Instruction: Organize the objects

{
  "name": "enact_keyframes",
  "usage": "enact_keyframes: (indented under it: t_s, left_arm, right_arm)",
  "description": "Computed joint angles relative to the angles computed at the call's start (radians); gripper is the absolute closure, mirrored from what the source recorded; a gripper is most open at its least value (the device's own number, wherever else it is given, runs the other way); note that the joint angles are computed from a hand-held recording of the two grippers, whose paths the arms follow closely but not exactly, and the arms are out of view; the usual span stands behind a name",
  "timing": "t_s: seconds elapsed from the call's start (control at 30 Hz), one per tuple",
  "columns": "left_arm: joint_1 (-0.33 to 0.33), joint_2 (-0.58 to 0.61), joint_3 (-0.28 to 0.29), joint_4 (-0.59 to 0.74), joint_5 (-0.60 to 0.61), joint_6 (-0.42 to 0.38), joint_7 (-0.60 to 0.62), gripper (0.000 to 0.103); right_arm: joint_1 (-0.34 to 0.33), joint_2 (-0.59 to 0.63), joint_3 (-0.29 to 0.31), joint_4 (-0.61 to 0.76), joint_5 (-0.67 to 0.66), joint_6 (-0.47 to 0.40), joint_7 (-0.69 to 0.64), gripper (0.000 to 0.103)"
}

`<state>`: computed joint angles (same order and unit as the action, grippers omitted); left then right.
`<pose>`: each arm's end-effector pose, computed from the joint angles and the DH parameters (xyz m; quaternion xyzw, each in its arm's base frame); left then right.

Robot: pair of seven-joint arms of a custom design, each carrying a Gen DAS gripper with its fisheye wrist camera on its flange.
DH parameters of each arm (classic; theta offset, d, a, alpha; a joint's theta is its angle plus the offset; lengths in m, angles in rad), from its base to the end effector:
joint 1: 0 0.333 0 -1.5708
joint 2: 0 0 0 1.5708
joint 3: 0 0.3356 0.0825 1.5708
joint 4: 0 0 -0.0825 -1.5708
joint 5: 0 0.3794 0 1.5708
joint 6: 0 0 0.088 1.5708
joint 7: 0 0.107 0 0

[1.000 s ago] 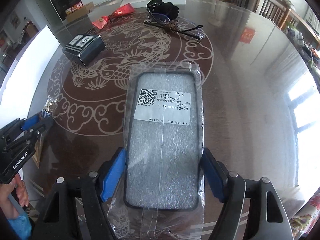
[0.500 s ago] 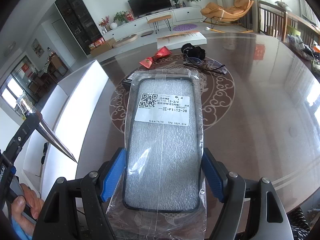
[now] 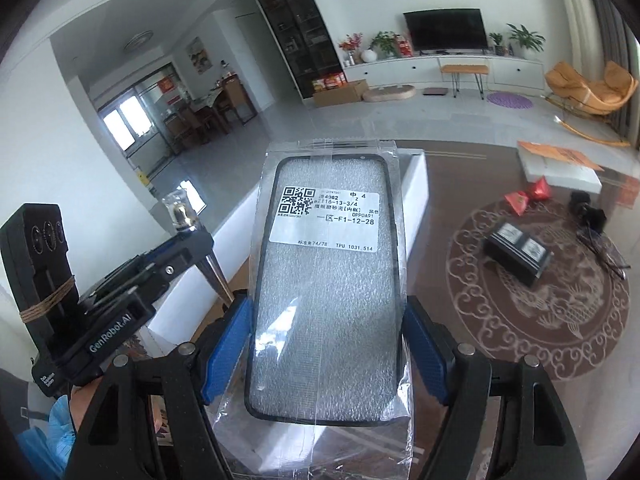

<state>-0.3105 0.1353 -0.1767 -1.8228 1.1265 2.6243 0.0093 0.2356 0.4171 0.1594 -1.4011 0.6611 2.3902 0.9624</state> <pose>0.5578 -0.3127 0.5471 -0.6936 0.5347 -0.3660 0.3147 0.6816 0.2637 0.5563 -0.8102 0.4227 -0.0140 0.4058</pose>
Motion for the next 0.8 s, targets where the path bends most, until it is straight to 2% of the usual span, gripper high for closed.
enact_keyframes:
  t_s: [0.1, 0.17, 0.2, 0.23, 0.27, 0.33, 0.4, 0.53, 0.63, 0.8]
  left_arm:
    - [0.037, -0.018, 0.005, -0.056, -0.143, -0.029, 0.077, 0.075]
    - [0.057, -0.013, 0.002, -0.078, -0.271, -0.080, 0.134, 0.071]
    - [0.060, -0.007, 0.005, -0.084, -0.294, -0.100, 0.122, 0.066]
    - [0.061, -0.009, 0.009, -0.099, -0.298, -0.107, 0.090, 0.047]
    - [0.055, -0.002, 0.012, -0.100, -0.283, -0.130, 0.045, 0.034]
    - [0.047, -0.004, 0.015, -0.111, -0.236, -0.146, -0.026, 0.023]
    - [0.041, 0.002, 0.013, -0.105, -0.197, -0.165, -0.054, 0.017]
    - [0.012, 0.050, 0.007, -0.031, -0.144, -0.216, -0.054, 0.016]
    - [-0.012, 0.091, 0.005, 0.033, -0.121, -0.204, -0.047, 0.015]
    - [-0.070, 0.188, 0.011, 0.180, -0.107, -0.165, 0.033, 0.014]
  right_arm:
    - [0.046, 0.088, 0.014, 0.119, -0.041, -0.043, 0.048, 0.028]
    - [0.042, 0.147, 0.048, 0.180, -0.004, -0.101, 0.051, 0.027]
    - [0.039, 0.169, 0.063, 0.195, 0.018, -0.122, 0.050, 0.026]
    - [0.043, 0.182, 0.066, 0.199, 0.025, -0.132, 0.055, 0.018]
    - [0.051, 0.190, 0.062, 0.197, 0.019, -0.138, 0.064, 0.015]
    - [0.059, 0.189, 0.051, 0.173, 0.006, -0.124, 0.062, 0.012]
    - [0.075, 0.167, 0.028, 0.123, -0.031, -0.063, 0.054, 0.012]
    - [0.065, 0.116, 0.009, 0.016, -0.045, 0.099, 0.042, 0.002]
    - [0.038, 0.085, 0.001, -0.060, -0.029, 0.211, 0.048, 0.001]
    - [-0.014, 0.064, -0.055, -0.156, -0.048, 0.372, 0.133, 0.000]
